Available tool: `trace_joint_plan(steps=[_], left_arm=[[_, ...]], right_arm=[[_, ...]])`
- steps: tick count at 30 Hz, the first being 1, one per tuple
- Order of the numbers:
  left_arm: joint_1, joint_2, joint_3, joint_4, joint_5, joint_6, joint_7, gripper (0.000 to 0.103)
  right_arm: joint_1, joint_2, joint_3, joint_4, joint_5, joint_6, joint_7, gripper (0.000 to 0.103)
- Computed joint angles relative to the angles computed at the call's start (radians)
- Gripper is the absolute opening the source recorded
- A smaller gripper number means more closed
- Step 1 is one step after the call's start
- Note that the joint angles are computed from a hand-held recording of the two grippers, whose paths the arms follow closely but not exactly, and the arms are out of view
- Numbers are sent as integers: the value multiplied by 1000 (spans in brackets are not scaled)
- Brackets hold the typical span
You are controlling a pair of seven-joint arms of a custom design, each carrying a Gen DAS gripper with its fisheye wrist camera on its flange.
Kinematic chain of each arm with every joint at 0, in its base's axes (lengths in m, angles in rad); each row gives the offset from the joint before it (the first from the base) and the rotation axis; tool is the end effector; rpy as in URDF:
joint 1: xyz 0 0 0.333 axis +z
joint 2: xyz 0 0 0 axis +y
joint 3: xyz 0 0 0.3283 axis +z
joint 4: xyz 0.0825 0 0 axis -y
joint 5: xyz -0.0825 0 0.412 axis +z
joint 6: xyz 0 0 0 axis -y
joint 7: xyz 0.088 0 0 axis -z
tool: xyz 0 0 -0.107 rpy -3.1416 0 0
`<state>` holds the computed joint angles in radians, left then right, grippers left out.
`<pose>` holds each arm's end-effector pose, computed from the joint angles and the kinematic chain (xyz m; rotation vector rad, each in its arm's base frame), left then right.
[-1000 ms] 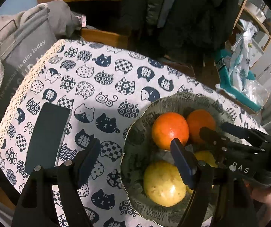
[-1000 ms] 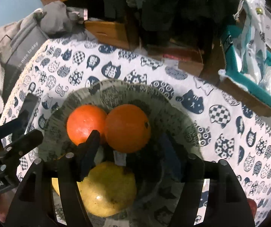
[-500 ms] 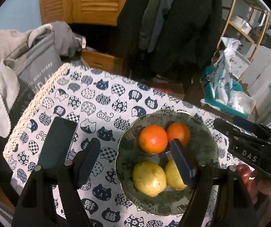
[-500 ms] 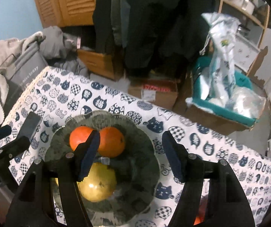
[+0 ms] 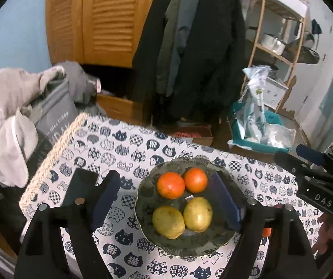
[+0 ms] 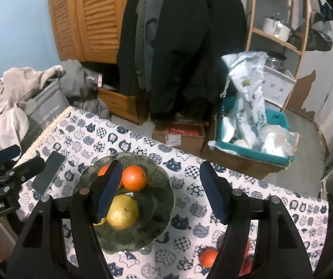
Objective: Organize fruits
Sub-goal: 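Raise both tools from the bowl and move them back to the apples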
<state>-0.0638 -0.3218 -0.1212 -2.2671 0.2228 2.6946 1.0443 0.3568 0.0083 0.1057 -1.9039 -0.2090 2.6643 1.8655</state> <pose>0.5143 -0.1098 0.5758 -1.9382 1.6355 -0.7831 0.5686 0.2899 0.5818 -1.9885 1.4428 -0.5730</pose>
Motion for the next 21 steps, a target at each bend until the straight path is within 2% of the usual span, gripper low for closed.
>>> trace_joint_plan(steps=[1, 8, 13, 21], left_arm=[[3, -13, -7, -4, 13, 5, -4, 87], [-2, -67, -35, -11, 68, 18, -21, 89], [-17, -94, -44, -14, 81, 38, -21, 93], [-30, -104, -76, 0, 122, 58, -41, 100]], right_arm=[[-1, -20, -2, -17, -2, 6, 4, 70], [-40, -141, 17, -115, -7, 40, 0, 74], [-89, -232, 41, -186, -14, 69, 7, 82], [-158, -342, 60, -278, 37, 89, -9, 84]])
